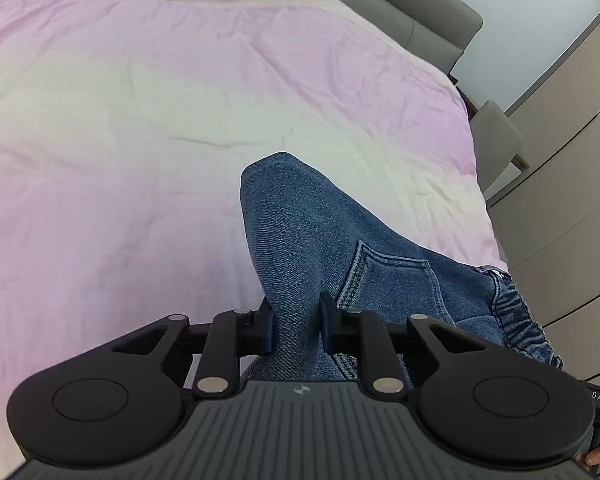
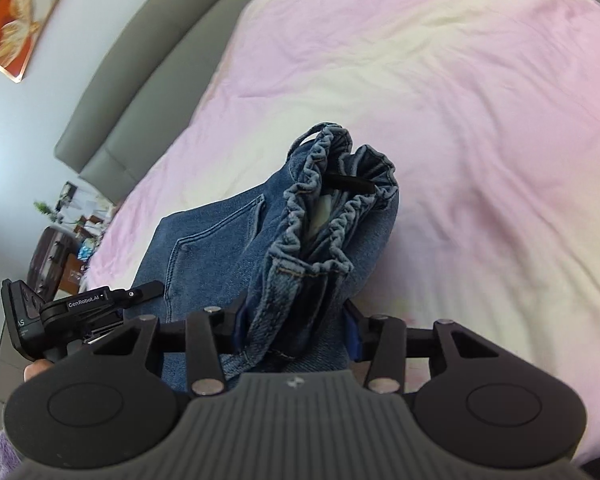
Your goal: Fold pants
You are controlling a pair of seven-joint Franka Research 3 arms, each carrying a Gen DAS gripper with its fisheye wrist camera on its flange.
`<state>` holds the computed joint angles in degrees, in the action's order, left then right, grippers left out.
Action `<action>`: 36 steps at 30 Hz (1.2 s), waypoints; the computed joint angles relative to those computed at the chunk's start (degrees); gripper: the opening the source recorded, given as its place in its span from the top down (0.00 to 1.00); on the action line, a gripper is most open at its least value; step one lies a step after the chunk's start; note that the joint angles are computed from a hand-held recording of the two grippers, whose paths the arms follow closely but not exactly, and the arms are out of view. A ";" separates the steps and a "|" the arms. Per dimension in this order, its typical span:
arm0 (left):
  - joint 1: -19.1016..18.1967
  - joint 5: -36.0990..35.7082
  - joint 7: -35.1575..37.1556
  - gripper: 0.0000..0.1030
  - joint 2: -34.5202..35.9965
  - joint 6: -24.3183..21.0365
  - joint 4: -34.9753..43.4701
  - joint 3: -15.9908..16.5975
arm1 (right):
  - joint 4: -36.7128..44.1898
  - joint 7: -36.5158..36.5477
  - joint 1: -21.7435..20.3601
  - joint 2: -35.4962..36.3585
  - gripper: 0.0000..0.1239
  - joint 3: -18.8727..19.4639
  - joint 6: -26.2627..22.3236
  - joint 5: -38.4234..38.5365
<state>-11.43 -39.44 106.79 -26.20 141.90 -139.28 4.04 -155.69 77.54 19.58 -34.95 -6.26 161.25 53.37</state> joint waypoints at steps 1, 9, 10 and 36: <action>0.76 0.37 0.31 0.78 -0.96 -0.73 0.24 0.93 | 0.98 -0.40 1.69 0.52 0.66 0.55 1.12 1.23; 8.26 6.63 4.78 0.78 -6.25 -6.55 4.55 8.35 | 13.64 -8.25 14.39 10.69 0.66 2.02 7.45 13.55; 9.36 7.67 5.22 0.78 -6.30 -7.20 5.33 8.97 | 16.10 -10.53 15.71 12.92 0.66 2.24 7.59 16.40; 30.03 5.88 24.62 0.69 10.45 -6.33 1.75 11.37 | 44.62 -22.13 9.10 54.82 0.66 22.22 7.59 25.25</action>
<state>18.61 -33.56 131.41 -15.75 135.57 -137.53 15.41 -111.07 55.41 28.68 19.86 15.96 168.85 78.62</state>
